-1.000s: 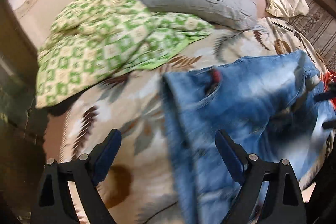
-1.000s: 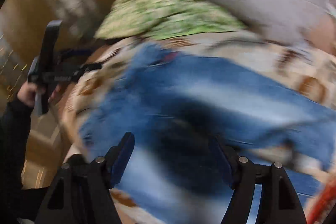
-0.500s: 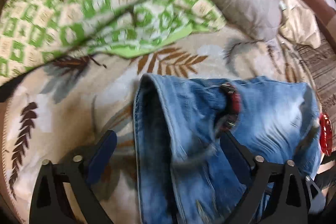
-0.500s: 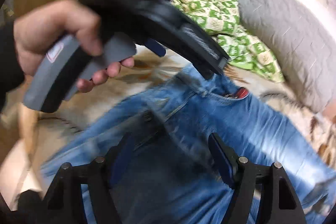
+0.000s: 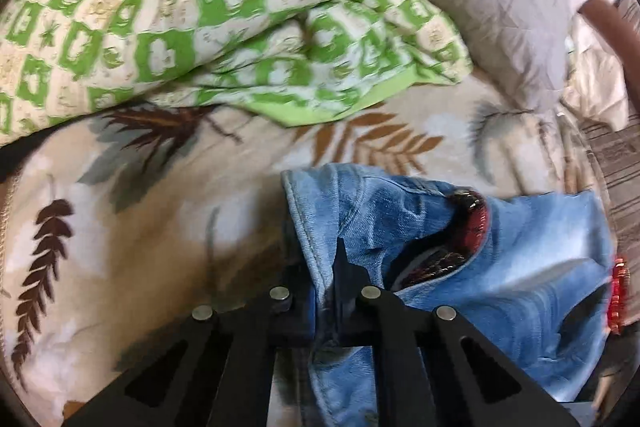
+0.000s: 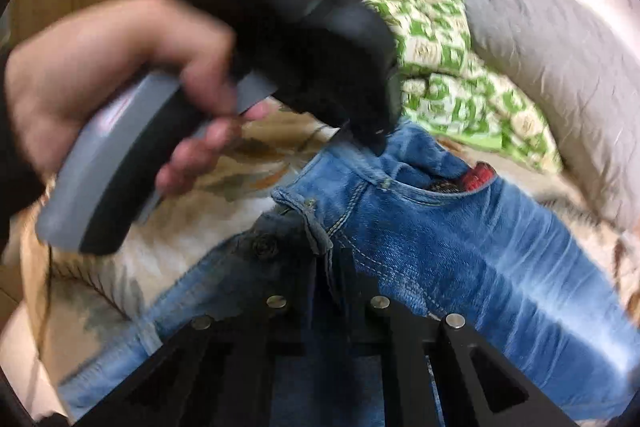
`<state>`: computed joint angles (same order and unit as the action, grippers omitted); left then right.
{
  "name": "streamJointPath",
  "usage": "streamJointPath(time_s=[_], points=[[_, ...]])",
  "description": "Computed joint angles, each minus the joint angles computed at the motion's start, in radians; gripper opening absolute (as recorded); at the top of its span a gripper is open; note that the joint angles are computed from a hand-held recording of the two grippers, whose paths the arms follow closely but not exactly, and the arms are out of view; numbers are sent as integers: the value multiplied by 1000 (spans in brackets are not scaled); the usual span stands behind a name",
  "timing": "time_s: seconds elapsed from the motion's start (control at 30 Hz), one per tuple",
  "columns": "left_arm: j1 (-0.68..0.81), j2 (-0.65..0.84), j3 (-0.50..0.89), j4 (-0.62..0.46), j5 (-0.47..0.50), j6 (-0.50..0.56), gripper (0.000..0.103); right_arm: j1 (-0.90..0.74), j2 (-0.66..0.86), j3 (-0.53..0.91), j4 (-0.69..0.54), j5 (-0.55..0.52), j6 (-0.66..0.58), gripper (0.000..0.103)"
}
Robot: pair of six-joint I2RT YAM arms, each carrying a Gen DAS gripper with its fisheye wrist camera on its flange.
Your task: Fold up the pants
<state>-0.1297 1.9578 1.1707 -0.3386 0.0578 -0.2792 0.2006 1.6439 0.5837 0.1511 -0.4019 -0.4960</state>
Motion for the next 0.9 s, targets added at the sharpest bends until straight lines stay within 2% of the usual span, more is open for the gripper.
streamJointPath(time_s=[0.07,0.1,0.13,0.17,0.2,0.23,0.27,0.33,0.4,0.43,0.6,0.63,0.67,0.7,0.77,0.8,0.9], points=[[4,8,5,-24,29,14,9,-34,-30,-10,-4,-43,-11,14],[-2,8,9,-41,25,25,15,-56,-44,-7,-26,-63,-18,15],[-12,-18,-12,-39,-2,19,37,-76,-47,20,-91,-68,-23,18],[-27,-53,-38,-34,-50,-2,57,-97,-50,47,-161,-71,-32,27],[-43,-102,-76,-22,-113,-30,94,-134,-62,71,-235,-84,-52,53],[-62,-198,-161,32,-173,-69,102,-181,-88,84,-298,-109,-85,74],[-62,-257,-213,67,-171,-77,102,-264,-129,79,-353,-171,-145,87],[-82,-371,-287,69,-141,-87,102,-455,-200,74,-445,-285,-281,88],[-172,-435,-304,17,-196,-98,102,-647,-183,163,-627,-353,-466,88],[-222,-455,-303,-10,-228,-99,102,-753,-141,238,-737,-386,-565,88],[-546,-464,-226,-98,-385,-97,102,-1105,66,598,-1071,-474,-825,88],[-601,-444,-192,-109,-417,-100,102,-1157,103,672,-1121,-501,-845,90],[-637,-424,-161,-113,-437,-101,102,-1198,152,760,-1171,-515,-857,100],[-690,-383,-108,-120,-464,-111,103,-1222,215,871,-1249,-502,-879,103],[-730,-295,-4,-146,-469,-123,103,-1247,381,1123,-1447,-477,-956,103],[-741,-235,68,-168,-450,-120,103,-1252,466,1248,-1514,-467,-951,103],[-744,-53,294,-240,-389,-60,103,-1208,697,1612,-1558,-372,-722,103]])
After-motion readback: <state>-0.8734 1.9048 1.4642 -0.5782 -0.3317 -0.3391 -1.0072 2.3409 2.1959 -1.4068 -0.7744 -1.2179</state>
